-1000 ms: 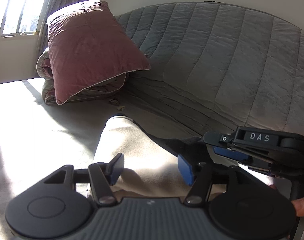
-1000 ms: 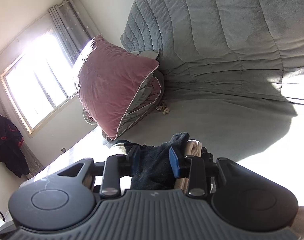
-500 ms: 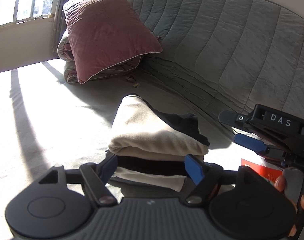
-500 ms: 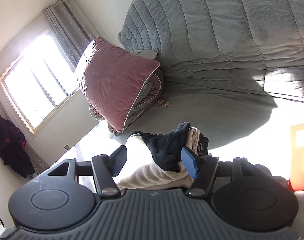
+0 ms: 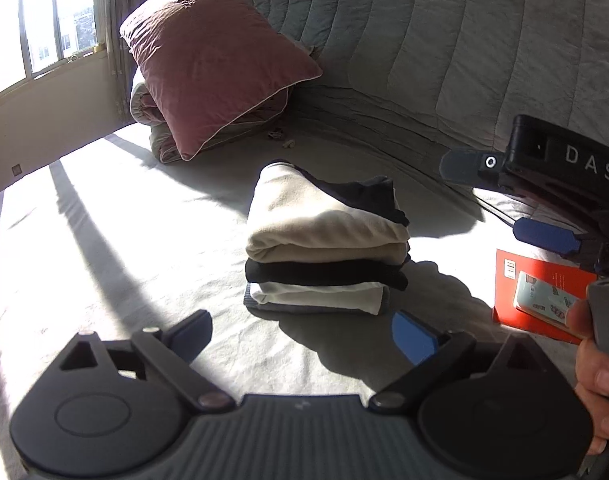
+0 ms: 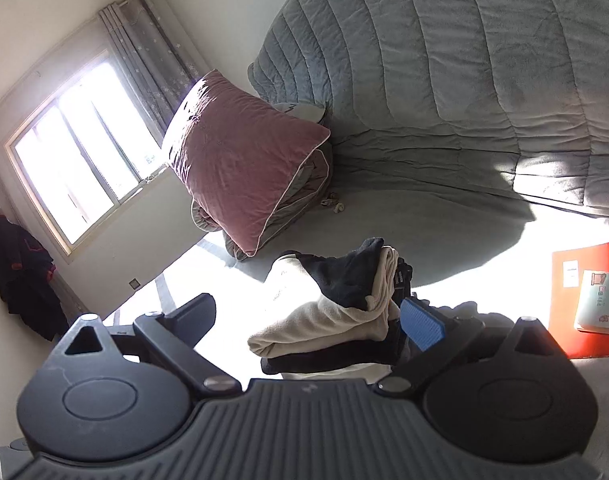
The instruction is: Fold clothes
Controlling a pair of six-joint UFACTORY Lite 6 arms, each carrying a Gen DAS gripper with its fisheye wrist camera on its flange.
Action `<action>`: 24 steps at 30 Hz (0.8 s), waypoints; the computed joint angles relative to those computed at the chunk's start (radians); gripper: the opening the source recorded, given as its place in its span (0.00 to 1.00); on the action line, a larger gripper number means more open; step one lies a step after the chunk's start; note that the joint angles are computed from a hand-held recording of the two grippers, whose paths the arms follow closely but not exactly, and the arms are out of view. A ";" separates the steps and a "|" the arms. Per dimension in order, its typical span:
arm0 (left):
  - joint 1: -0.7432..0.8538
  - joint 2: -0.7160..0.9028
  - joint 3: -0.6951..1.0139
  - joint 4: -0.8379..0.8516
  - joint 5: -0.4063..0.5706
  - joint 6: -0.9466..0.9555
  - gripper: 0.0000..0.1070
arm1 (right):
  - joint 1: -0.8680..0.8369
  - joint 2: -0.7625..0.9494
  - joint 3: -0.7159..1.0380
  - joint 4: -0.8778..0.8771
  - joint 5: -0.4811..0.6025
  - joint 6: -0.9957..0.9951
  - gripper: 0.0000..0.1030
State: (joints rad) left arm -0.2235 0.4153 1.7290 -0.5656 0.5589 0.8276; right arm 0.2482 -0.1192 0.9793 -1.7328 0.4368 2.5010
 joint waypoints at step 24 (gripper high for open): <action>-0.011 0.109 0.192 0.240 0.206 -0.250 0.96 | 0.051 0.080 0.220 0.839 0.169 -0.901 1.00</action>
State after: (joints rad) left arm -0.2348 0.5244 1.9208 -0.3258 0.7652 0.5774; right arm 0.2993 -0.0387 1.1997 -0.8941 0.6058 1.5999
